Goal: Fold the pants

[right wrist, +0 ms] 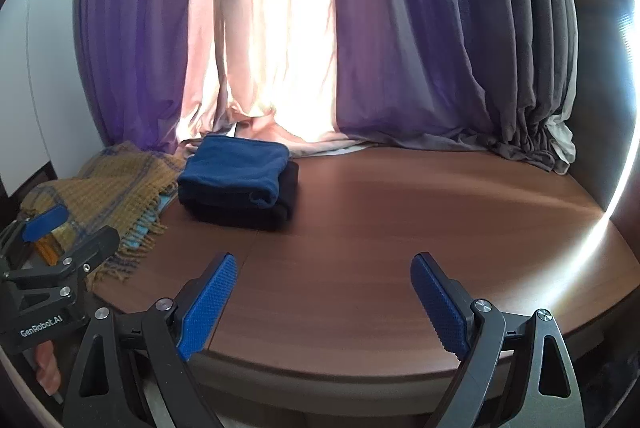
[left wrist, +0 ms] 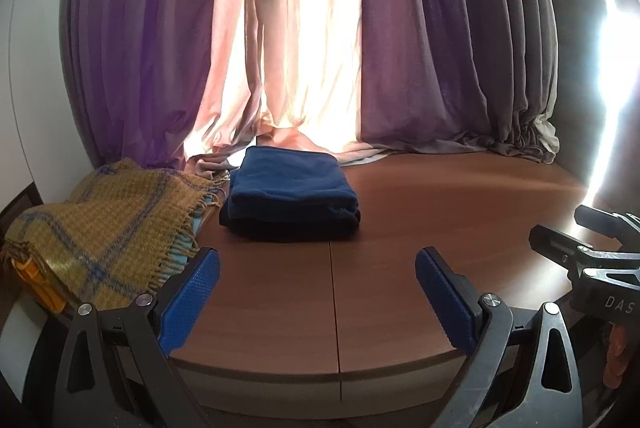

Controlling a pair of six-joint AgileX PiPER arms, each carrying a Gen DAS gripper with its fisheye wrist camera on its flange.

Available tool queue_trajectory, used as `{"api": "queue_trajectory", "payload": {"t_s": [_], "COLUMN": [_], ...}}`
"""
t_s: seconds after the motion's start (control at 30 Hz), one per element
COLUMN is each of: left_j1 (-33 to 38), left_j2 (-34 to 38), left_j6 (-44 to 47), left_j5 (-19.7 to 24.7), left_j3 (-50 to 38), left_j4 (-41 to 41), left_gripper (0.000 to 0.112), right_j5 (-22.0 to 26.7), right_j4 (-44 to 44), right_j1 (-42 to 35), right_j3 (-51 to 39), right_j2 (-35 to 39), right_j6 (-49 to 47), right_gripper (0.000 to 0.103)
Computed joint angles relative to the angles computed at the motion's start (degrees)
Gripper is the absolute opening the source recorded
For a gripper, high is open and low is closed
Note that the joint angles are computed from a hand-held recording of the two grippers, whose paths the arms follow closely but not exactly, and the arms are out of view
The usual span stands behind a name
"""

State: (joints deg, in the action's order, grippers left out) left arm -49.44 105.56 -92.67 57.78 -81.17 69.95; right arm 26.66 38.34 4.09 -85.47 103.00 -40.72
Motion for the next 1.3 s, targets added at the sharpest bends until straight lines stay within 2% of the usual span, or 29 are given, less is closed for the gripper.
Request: {"api": "queue_trajectory", "payload": {"t_s": [0.3, 1.3], "left_j1": [-3.0, -5.4], "left_j2": [0.1, -1.6], "left_j6": [-1.1, -0.9], "left_j5": [3.9, 6.5], "left_j3": [-0.4, -0.2], "left_j4": [-1.3, -1.3], "left_gripper": [0.101, 0.103], "right_j5": [0.8, 1.5], "right_j4": [5.7, 11.9], "right_j1": [-3.2, -6.3], "right_j3": [6.4, 10.8], "right_j2": [-4.9, -9.8], "right_j6": [-6.3, -13.5], "right_gripper": [0.09, 0.09]}}
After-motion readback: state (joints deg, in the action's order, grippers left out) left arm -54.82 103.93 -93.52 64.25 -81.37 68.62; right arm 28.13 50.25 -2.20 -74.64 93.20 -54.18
